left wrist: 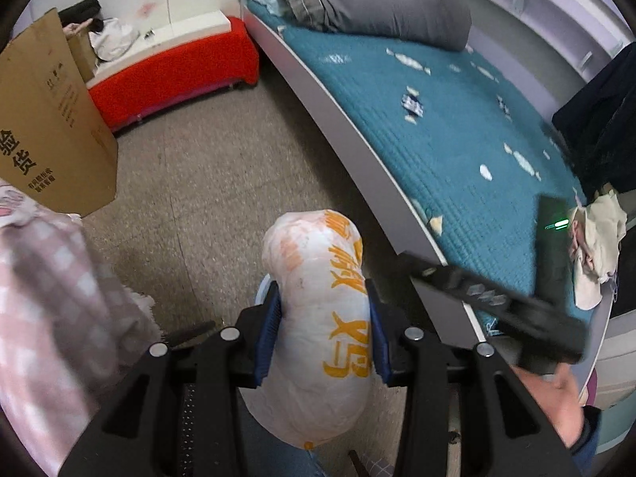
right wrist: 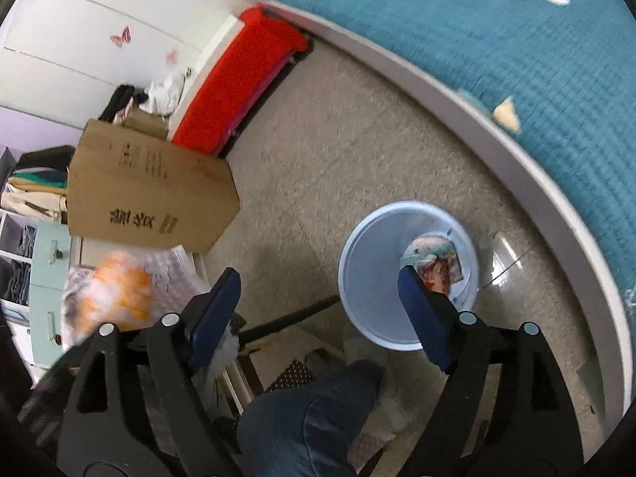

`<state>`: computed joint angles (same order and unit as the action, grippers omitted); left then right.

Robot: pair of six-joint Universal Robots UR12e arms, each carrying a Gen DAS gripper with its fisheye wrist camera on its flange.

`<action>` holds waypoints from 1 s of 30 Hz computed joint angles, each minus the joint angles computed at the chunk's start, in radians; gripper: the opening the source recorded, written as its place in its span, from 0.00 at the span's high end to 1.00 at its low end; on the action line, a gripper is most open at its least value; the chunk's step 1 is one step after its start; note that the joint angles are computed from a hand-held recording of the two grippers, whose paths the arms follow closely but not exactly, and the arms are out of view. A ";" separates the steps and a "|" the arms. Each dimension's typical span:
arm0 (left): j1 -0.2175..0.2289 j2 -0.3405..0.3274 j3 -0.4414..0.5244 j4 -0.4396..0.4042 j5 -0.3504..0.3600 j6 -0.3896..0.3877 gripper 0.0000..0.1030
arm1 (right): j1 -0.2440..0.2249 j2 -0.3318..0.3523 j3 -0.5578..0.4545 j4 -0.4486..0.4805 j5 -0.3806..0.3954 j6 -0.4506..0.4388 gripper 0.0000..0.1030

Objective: Collect trash
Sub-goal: 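Carry the bread bag and milk carton toward the wastebasket and release the carton, then open the left gripper to drop the white bread bag into the wastebasket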

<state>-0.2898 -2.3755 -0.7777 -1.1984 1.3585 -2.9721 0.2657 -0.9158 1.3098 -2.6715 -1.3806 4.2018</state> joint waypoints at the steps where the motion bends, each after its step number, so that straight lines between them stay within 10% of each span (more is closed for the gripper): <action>1: 0.000 -0.005 0.007 -0.013 -0.003 0.004 0.61 | 0.000 -0.008 0.007 -0.005 -0.016 0.000 0.21; 4: 0.000 -0.023 0.030 -0.040 -0.029 0.002 0.52 | 0.000 -0.039 0.035 -0.037 -0.072 0.006 0.20; 7: -0.002 -0.037 0.055 -0.063 -0.016 -0.016 0.17 | 0.000 -0.056 0.048 -0.056 -0.102 0.001 0.19; 22: 0.036 0.129 -0.156 0.232 -0.055 -0.033 0.16 | 0.057 -0.082 -0.019 -0.069 -0.240 -0.039 0.06; 30: 0.071 0.249 -0.315 0.477 -0.039 -0.064 0.13 | 0.125 -0.047 -0.178 -0.011 -0.347 -0.229 0.06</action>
<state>-0.2192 -2.1268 -1.0930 -0.7215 1.3194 -3.0356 0.3908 -0.9625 1.1315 -2.6823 -1.7280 3.9730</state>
